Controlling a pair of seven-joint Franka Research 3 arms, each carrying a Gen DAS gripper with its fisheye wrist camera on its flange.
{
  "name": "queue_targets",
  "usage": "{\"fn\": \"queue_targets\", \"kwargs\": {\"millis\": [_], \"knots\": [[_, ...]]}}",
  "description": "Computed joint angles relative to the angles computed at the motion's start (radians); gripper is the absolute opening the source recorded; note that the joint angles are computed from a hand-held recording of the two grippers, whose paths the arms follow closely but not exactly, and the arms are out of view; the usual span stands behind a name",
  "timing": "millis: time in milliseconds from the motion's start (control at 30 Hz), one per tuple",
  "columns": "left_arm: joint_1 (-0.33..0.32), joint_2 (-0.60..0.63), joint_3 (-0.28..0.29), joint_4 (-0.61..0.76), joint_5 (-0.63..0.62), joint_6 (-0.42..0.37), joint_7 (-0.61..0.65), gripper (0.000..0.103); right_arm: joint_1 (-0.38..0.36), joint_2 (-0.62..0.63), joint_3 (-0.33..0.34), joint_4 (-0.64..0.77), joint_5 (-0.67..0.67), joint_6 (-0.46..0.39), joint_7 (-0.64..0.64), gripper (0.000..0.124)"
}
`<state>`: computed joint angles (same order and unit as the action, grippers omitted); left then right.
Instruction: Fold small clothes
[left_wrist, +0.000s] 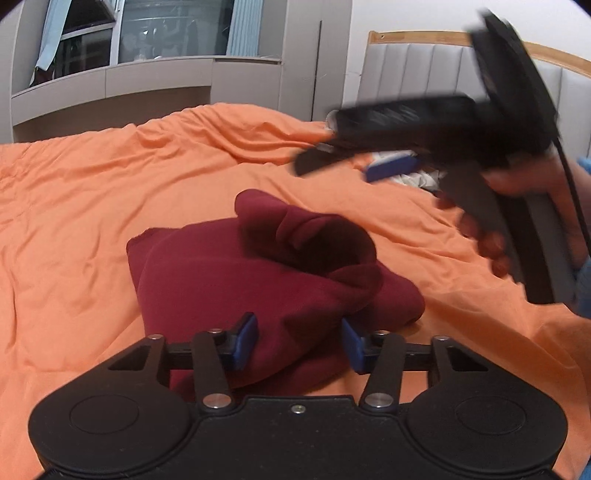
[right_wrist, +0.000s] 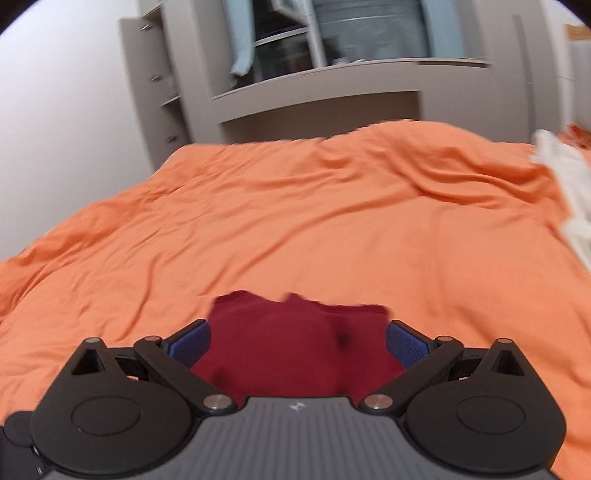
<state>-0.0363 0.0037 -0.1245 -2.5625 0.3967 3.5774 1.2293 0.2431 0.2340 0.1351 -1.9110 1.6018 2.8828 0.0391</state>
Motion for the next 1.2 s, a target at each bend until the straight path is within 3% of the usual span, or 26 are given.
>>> {"fn": "queue_targets", "kwargs": {"millis": [100,267,367,500,567,700,767,867,1000,1033,1167,1200], "knots": [[0.001,0.002,0.0,-0.002,-0.01,0.004,-0.002,0.043,0.036,0.069,-0.002,0.057,-0.228,0.033,0.173,0.103],[-0.001,0.005,-0.002,-0.004,-0.035,0.01,0.016,0.042,0.092,0.125,-0.063,0.057,-0.592,0.076,0.486,0.103],[-0.008,0.006,-0.006,-0.008,-0.067,0.011,0.044,0.042,0.01,0.095,0.011,0.008,-0.498,0.13,0.429,0.103],[-0.02,-0.001,-0.013,-0.018,-0.126,0.01,0.086,0.039,-0.128,0.042,0.115,-0.039,-0.183,0.186,0.218,0.103],[-0.025,0.002,-0.015,-0.015,-0.152,0.006,0.106,0.037,-0.158,0.022,0.092,-0.058,-0.076,0.102,0.18,0.103],[-0.035,0.005,-0.02,-0.015,-0.199,0.001,0.147,0.034,-0.203,0.042,0.013,-0.07,-0.073,-0.184,0.38,0.102],[-0.038,0.006,-0.019,-0.014,-0.207,0.001,0.153,0.033,-0.21,0.066,-0.011,-0.058,-0.024,-0.256,0.412,0.099],[-0.037,0.008,-0.017,-0.014,-0.2,0.003,0.141,0.032,-0.204,0.08,-0.028,-0.049,0.039,-0.284,0.405,0.09],[-0.038,0.008,-0.017,-0.018,-0.206,0.01,0.134,0.028,-0.189,0.083,-0.039,-0.037,0.074,-0.281,0.373,0.065],[-0.041,0.007,-0.019,-0.02,-0.229,0.014,0.148,0.026,-0.183,0.083,-0.038,-0.035,0.083,-0.275,0.366,0.054],[-0.071,-0.006,-0.039,-0.029,-0.392,0.015,0.255,0.015,-0.173,0.083,-0.044,-0.031,0.072,-0.275,0.352,0.032],[-0.076,-0.011,-0.045,-0.031,-0.421,0.015,0.278,0.012,-0.173,0.082,-0.044,-0.03,0.076,-0.279,0.343,0.022]]}}
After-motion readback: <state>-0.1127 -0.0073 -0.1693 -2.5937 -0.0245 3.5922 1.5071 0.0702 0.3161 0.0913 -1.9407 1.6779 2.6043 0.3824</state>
